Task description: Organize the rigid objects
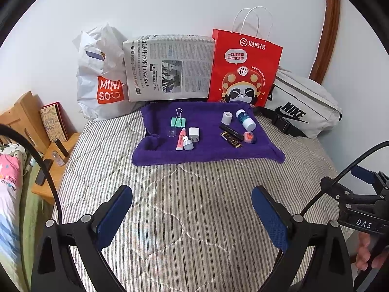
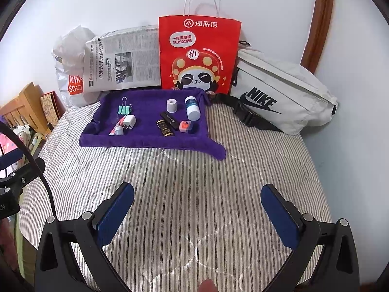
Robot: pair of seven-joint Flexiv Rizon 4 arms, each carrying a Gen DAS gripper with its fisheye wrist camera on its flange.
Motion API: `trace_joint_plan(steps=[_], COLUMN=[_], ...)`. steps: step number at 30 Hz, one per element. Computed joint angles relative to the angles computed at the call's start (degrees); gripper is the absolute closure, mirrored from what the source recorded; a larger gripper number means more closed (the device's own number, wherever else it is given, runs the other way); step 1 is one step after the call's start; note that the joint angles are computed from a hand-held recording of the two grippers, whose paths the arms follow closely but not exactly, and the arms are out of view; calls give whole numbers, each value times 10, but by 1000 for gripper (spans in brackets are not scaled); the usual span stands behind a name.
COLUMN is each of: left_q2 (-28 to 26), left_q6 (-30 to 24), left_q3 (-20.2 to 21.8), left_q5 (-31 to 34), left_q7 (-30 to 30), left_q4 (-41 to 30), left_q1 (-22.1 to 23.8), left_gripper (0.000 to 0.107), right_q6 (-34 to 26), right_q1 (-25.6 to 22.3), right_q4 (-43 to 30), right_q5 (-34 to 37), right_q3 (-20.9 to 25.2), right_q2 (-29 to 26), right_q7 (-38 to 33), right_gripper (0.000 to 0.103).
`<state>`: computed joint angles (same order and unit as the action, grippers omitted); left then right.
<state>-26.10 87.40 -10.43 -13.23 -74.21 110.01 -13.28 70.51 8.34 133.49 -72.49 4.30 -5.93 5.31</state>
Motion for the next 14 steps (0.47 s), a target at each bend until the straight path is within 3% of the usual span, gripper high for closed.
trace_joint_plan(steps=[14], left_q2=[-9], left_q6=[-5], left_q3=[6], left_q5=[7], left_q7=[3], left_q4=[-10], left_q1=[-3], left_gripper=[8], right_q6=[0], right_q1=[5], right_q4=[-4], right_q5=[11], right_q3=[0], right_q2=[-9], right_q7=[-12], right_gripper=[0])
